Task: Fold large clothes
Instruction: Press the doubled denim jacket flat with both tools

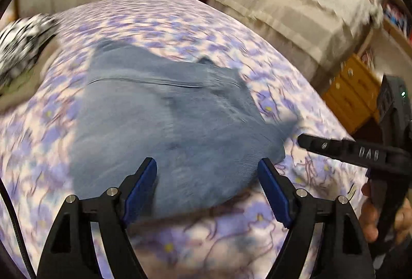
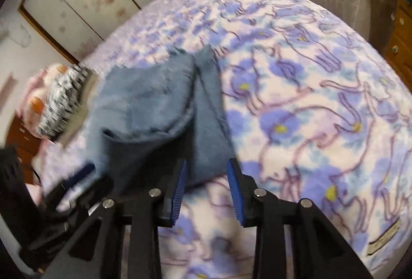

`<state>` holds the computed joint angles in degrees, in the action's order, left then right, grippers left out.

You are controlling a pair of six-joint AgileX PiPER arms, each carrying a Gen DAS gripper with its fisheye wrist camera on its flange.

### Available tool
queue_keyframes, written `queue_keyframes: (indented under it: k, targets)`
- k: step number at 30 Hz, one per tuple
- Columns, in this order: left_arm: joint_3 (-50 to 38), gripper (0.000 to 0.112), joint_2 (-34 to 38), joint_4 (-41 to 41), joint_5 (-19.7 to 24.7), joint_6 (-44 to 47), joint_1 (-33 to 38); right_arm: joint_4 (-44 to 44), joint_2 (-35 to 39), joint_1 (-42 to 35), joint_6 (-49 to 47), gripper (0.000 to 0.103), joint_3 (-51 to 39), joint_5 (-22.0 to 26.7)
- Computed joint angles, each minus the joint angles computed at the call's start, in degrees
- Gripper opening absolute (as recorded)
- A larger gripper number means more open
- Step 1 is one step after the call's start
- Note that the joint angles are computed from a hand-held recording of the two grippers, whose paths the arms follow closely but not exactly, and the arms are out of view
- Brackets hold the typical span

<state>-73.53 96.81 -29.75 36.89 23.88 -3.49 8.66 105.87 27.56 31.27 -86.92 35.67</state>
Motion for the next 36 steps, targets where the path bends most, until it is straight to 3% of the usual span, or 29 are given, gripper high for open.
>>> queue_keyframes:
  k: [5, 7, 11, 14, 21, 25, 33, 35, 36]
  targets:
    - [3.8, 0.08, -2.9, -2.2, 1.2, 0.9, 7.2, 9.3, 1.6, -2.3, -7.0, 0.036, -4.9, 2.4]
    - [4.7, 0.08, -3.0, -0.3, 0.6, 0.1, 9.1, 13.6, 3.2, -3.1, -10.1, 0.047, -6.9, 4.3]
    - [4.9, 0.08, -1.2, 2.2, 1.7, -2.8, 12.7, 23.2, 10.0, -5.2, -15.1, 0.049, -13.8, 10.8]
    - [5.1, 0.08, -0.3, 1.8, 2.2, -2.2, 14.2, 22.2, 13.9, -5.4, -12.3, 0.049, -18.3, 14.7]
    - [6.0, 0.08, 0.0, 1.3, 1.4, -1.0, 14.5, 21.3, 16.8, -6.3, -9.7, 0.049, -20.6, 15.6]
    - [5.4, 0.08, 1.0, 1.0, 1.6, -1.3, 14.2, 30.9, 21.4, -8.5, -16.1, 0.051, -24.3, 19.6]
    - [3.9, 0.08, 2.8, 1.1, 2.0, -2.0, 14.0, 34.4, 33.2, -9.1, -15.3, 0.051, -40.4, 25.8]
    - [3.8, 0.08, 3.0, 1.7, 1.7, -2.5, 13.5, 31.7, 33.4, -8.3, -14.5, 0.047, -42.4, 25.8]
    - [3.8, 0.08, 3.0, 1.8, 1.6, -2.5, 13.5, 28.1, 33.6, -7.1, -14.1, 0.025, -45.5, 26.5]
